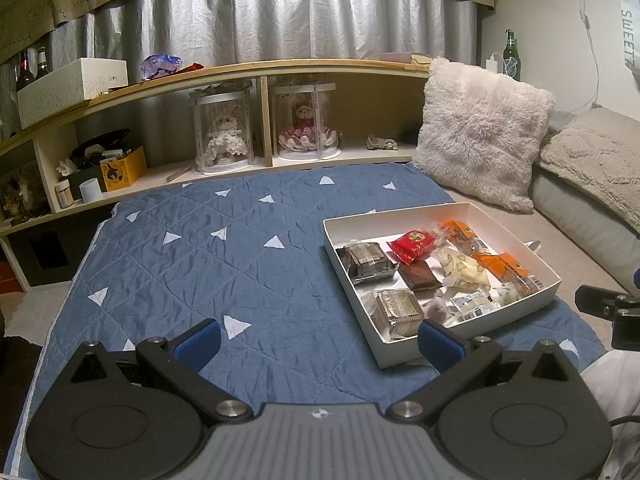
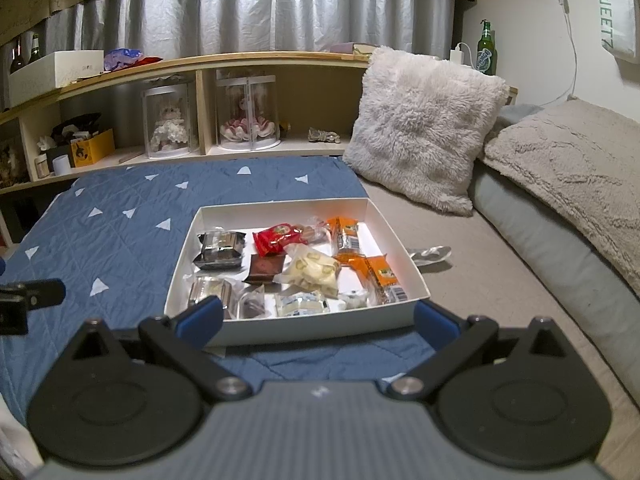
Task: Organize snacks
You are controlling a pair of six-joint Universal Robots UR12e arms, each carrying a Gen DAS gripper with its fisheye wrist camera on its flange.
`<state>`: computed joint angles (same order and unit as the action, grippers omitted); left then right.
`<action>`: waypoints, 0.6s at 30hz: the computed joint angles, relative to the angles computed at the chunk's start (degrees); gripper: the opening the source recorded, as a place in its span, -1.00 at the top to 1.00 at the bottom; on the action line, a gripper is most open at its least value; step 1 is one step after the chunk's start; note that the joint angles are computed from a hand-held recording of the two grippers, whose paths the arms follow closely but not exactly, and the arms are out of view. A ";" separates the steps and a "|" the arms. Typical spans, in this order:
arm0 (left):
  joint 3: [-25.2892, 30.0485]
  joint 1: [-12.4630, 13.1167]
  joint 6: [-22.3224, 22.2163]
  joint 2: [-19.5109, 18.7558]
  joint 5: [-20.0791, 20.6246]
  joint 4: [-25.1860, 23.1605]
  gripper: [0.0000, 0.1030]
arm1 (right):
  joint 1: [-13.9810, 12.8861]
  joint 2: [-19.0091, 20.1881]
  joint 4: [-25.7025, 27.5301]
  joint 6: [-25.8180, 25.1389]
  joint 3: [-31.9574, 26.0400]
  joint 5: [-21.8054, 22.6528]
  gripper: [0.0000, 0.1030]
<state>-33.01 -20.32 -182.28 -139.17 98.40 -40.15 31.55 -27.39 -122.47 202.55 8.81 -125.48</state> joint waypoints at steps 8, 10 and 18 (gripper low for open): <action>0.38 -0.12 -0.19 -0.17 0.15 -0.29 -1.00 | 0.02 0.22 0.28 0.09 -0.45 -0.02 -0.99; 0.38 -0.13 -0.17 -0.18 0.14 -0.26 -1.00 | 0.02 0.31 0.37 0.03 -0.64 -0.02 -0.99; 0.62 -0.24 -0.34 -0.30 0.36 -0.46 -1.00 | 0.07 0.70 0.86 0.20 -1.45 -0.12 -0.99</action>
<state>-32.39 -20.56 -182.62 -139.47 98.76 -40.60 31.62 -26.69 -121.62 202.75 7.36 -125.59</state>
